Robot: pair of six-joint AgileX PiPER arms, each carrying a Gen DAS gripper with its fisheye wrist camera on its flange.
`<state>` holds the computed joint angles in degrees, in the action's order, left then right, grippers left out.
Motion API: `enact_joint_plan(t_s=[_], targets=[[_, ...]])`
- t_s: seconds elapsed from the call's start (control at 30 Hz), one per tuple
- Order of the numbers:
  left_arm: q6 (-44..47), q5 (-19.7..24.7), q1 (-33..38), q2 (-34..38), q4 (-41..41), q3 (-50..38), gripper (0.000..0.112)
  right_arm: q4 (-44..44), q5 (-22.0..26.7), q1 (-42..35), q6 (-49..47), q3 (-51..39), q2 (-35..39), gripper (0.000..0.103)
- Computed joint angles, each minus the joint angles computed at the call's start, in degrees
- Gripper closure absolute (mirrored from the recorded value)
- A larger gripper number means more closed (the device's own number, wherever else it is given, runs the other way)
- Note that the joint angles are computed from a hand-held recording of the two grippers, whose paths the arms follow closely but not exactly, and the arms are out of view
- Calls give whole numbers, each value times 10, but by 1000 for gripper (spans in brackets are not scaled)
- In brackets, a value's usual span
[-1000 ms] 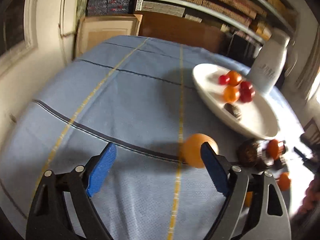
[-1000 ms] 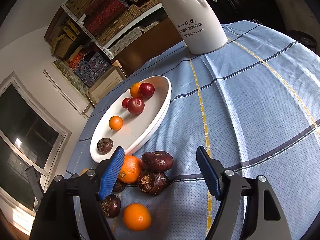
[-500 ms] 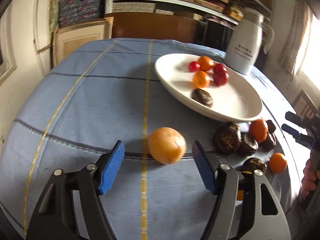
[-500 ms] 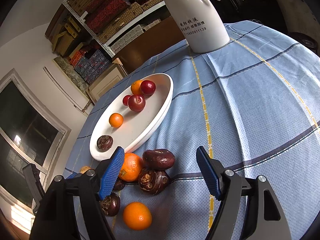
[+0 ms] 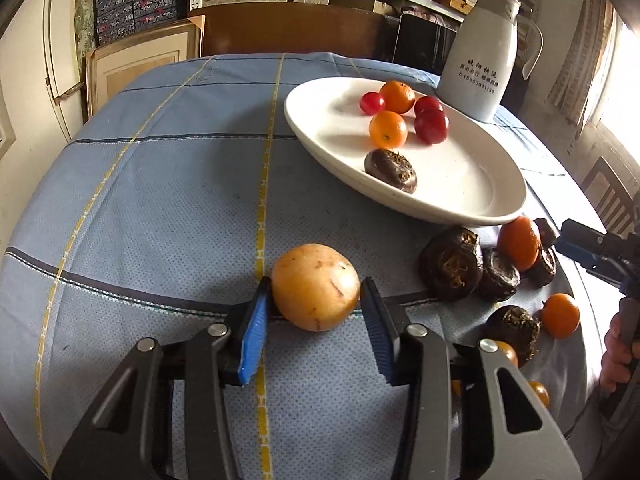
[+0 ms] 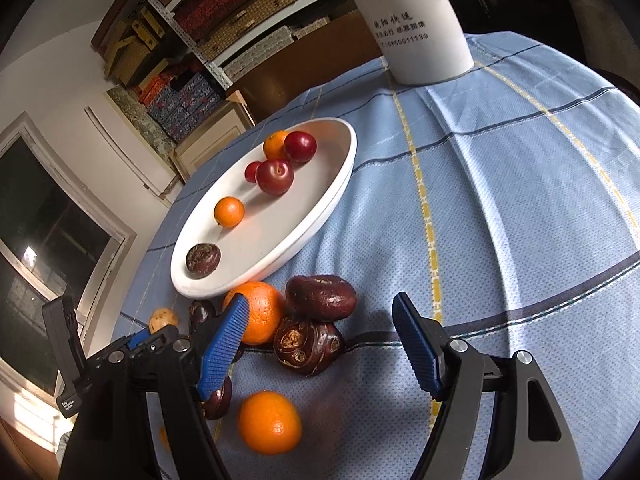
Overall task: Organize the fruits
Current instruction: 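Grasp a pale yellow fruit with the left tool while the right tool grasps a brown date, then place the yellow fruit on the plate with the left tool while the right tool places the date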
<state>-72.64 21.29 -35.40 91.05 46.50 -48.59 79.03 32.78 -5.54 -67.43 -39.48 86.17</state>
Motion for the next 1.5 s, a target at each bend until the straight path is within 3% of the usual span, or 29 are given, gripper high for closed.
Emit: enact_joint_plan(t_s=[0.1, 0.17, 0.3, 0.47, 0.7, 0.9, 1.0, 1.1, 1.23, 1.33, 1.4, 1.5], targets=[[-1, 1, 0, 0, 0, 0, 68, -5, 3, 3, 11, -11, 13, 32], [0, 2, 0, 1, 0, -1, 68, -9, 19, 0, 22, -27, 34, 49], [3, 2, 0, 3, -3, -2, 68, -29, 15, 9, 46, -45, 55, 60], [14, -16, 5, 0, -13, 3, 71, -30, -19, 31, 30, -39, 45, 61], [-146, -13, -20, -35, 140, 35, 71, 38, 24, -14, -42, -3, 4, 62], [-199, -7, -34, -71, 189, 38, 71, 94, 54, -37, -95, 18, -31, 62], [-100, 14, -34, -48, 116, -26, 71, 79, 62, -24, -68, -11, -33, 62], [-22, 36, -27, -1, 63, -103, 71, 43, 38, 14, -11, -63, -13, 62], [57, 23, 1, 69, -11, -185, 71, -3, -22, 78, 35, -126, 40, 62], [67, 6, 19, 106, -29, -207, 71, -13, -50, 103, 33, -144, 67, 59], [84, -2, 28, 116, -48, -208, 56, -29, -51, 103, 45, -149, 69, 46], [7, -4, 27, 95, 20, -181, 41, 22, -37, 86, 0, -128, 45, 43]])
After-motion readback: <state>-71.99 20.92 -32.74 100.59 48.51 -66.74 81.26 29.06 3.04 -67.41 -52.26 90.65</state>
